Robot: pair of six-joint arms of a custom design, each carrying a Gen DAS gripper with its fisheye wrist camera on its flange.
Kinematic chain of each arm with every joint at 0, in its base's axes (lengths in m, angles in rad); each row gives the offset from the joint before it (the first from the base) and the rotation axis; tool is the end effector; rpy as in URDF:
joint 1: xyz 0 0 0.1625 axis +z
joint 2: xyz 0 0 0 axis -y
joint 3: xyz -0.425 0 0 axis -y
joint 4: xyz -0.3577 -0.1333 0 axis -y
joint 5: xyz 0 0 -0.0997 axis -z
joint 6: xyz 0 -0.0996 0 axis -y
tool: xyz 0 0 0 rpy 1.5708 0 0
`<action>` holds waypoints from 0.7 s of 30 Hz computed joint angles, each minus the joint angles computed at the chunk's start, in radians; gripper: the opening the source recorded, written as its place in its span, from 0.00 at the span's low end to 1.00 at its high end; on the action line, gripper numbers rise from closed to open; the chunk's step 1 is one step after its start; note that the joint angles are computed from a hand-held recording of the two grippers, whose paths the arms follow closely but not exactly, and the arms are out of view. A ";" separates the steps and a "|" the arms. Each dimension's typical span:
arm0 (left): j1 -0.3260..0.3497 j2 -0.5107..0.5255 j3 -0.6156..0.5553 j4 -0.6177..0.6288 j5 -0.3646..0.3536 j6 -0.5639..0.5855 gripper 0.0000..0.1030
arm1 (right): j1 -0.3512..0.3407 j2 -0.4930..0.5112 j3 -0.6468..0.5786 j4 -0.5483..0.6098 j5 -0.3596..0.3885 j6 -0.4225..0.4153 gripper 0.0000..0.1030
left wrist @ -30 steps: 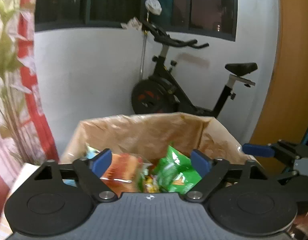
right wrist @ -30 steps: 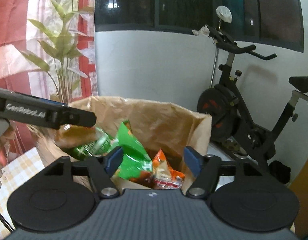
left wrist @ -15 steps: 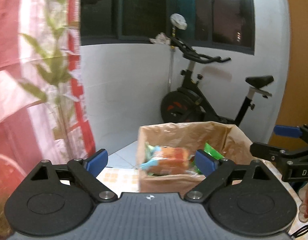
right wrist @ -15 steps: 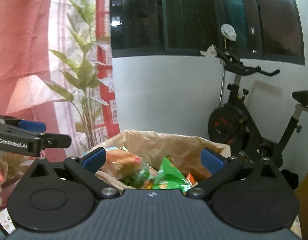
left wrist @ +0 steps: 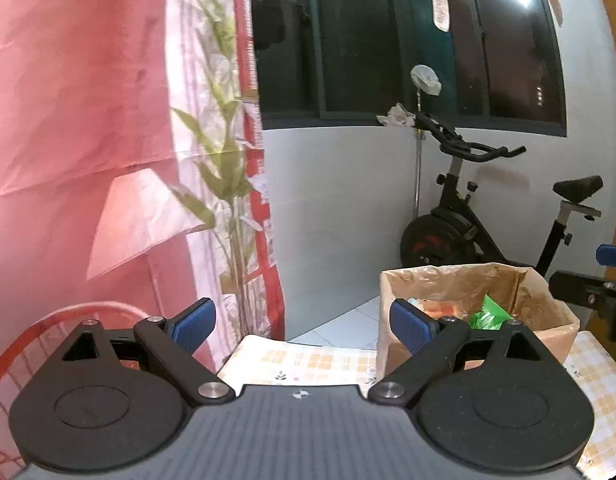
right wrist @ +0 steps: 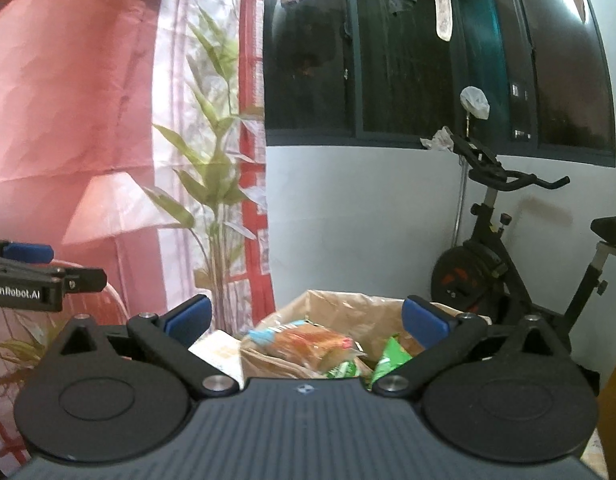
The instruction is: Organize snacks
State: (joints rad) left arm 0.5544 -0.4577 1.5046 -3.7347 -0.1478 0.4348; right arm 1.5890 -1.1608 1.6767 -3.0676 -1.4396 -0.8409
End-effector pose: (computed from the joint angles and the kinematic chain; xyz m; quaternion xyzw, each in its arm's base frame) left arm -0.4026 -0.5219 0.1238 0.1674 0.7101 -0.5433 0.4154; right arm 0.1576 -0.6153 0.4037 0.3947 -0.7874 0.4539 0.1349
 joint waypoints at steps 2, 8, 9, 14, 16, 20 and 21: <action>-0.007 -0.017 0.035 0.012 0.007 -0.047 0.92 | 0.003 -0.008 0.010 0.001 0.003 0.006 1.00; -0.012 -0.051 0.093 0.072 0.012 -0.168 0.92 | 0.010 -0.023 0.030 -0.010 -0.004 0.015 1.00; -0.013 -0.054 0.099 0.076 0.011 -0.180 0.92 | 0.011 -0.024 0.033 -0.009 -0.005 0.014 1.00; -0.018 -0.072 0.134 0.126 0.002 -0.262 0.92 | 0.012 -0.034 0.040 -0.006 -0.011 0.008 1.00; -0.018 -0.078 0.144 0.153 -0.001 -0.297 0.92 | 0.010 -0.034 0.038 -0.003 -0.009 0.005 1.00; -0.020 -0.091 0.165 0.208 -0.004 -0.365 0.92 | 0.012 -0.038 0.044 -0.005 -0.012 0.007 1.00; -0.020 -0.092 0.167 0.215 -0.004 -0.372 0.92 | 0.012 -0.040 0.047 -0.005 -0.014 0.008 1.00</action>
